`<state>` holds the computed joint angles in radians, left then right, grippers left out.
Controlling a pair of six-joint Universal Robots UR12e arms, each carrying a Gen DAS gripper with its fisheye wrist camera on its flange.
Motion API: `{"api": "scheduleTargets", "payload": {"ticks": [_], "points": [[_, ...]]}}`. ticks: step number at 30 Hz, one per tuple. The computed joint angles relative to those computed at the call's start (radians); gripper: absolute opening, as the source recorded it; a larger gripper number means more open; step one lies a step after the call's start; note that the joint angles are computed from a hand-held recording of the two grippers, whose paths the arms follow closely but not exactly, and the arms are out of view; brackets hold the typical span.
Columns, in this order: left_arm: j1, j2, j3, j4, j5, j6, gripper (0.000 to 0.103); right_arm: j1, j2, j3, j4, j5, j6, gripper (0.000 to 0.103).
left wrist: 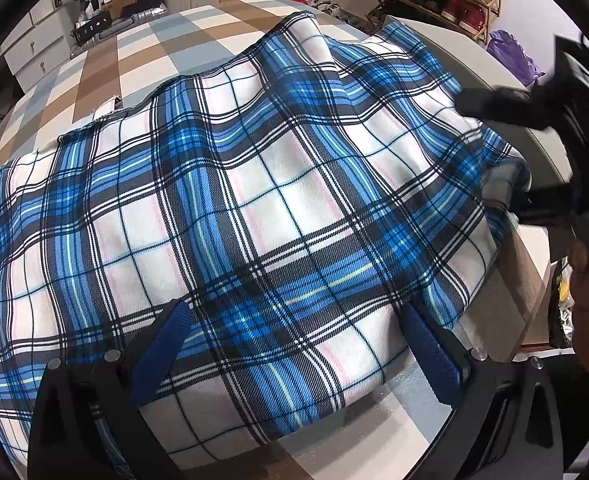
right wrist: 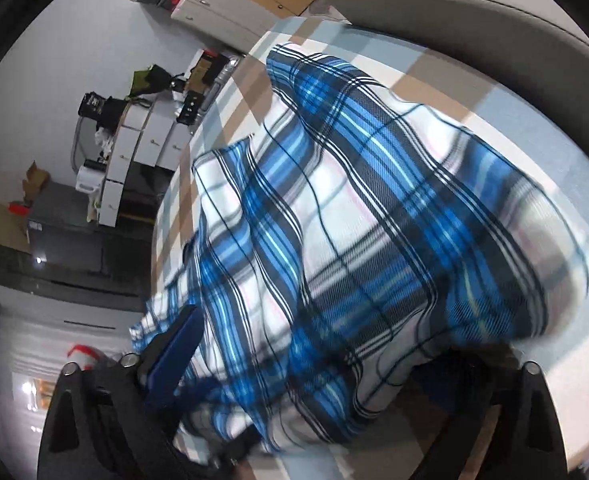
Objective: Fold large clothes
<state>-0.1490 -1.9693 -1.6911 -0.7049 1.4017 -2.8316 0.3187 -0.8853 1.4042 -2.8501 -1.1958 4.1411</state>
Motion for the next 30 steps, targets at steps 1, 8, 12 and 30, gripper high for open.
{"api": "scheduleTargets", "payload": {"ticks": [1,8,12,30], "points": [[0.000,0.000,0.000,0.000,-0.001,-0.002,0.102,0.003,0.001,0.000,-0.010,-0.018,0.010,0.074],[0.000,0.001,0.000,-0.005,-0.003,-0.004,0.102,0.014,-0.025,0.070,-0.138,-0.108,-0.006,0.009],[0.001,0.000,0.002,-0.005,-0.007,-0.015,0.102,0.040,-0.035,0.053,-0.124,-0.203,-0.145,0.006],[-0.060,-0.036,0.021,0.039,-0.004,0.051,0.102,0.034,-0.072,0.091,-0.162,-0.242,-0.238,0.005]]}}
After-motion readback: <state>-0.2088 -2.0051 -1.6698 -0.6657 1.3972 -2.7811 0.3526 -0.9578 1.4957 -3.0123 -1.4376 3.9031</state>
